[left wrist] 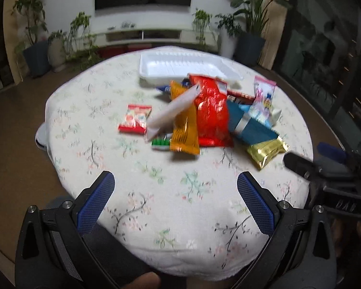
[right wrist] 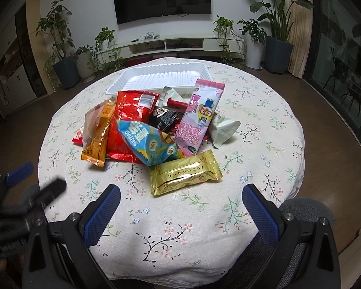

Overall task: Organize snacks
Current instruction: 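Grasp the red-and-white candy packet with the left gripper while the right gripper grasps the gold wafer bar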

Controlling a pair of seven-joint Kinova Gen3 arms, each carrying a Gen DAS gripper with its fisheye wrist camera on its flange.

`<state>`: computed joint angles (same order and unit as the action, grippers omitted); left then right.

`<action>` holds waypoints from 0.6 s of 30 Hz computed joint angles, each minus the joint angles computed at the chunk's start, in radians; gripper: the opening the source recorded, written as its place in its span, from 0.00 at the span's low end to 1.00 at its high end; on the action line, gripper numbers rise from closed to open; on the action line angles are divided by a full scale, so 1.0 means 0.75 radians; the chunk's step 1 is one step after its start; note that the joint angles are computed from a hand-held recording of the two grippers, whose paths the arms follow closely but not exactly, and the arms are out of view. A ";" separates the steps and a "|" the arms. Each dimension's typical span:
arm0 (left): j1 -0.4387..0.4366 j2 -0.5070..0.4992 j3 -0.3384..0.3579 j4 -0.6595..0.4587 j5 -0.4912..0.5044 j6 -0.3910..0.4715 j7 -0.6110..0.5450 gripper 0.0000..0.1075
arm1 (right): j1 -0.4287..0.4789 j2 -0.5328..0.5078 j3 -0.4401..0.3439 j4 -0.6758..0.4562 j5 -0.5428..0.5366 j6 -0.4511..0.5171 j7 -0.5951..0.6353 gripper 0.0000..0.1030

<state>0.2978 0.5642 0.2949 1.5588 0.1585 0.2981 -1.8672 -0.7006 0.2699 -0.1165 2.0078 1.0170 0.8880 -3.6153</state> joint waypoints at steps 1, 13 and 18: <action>0.036 -0.006 -0.050 0.003 -0.006 -0.009 0.036 0.96 | -0.003 -0.004 0.003 0.008 0.013 -0.003 -0.019 1.00; 0.010 0.181 -0.043 -0.468 0.012 0.335 -0.341 0.75 | 0.097 -0.112 -0.020 0.200 0.278 -0.180 -0.353 0.98; -0.070 0.372 0.190 -0.777 -0.254 0.491 -0.472 0.65 | 0.139 -0.122 -0.044 0.238 0.388 -0.243 -0.390 0.97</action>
<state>0.2451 0.8435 0.4377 0.9763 -0.0322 0.6666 -2.2213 -0.5964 0.1782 -0.1494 2.1864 1.3077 0.7056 -3.9077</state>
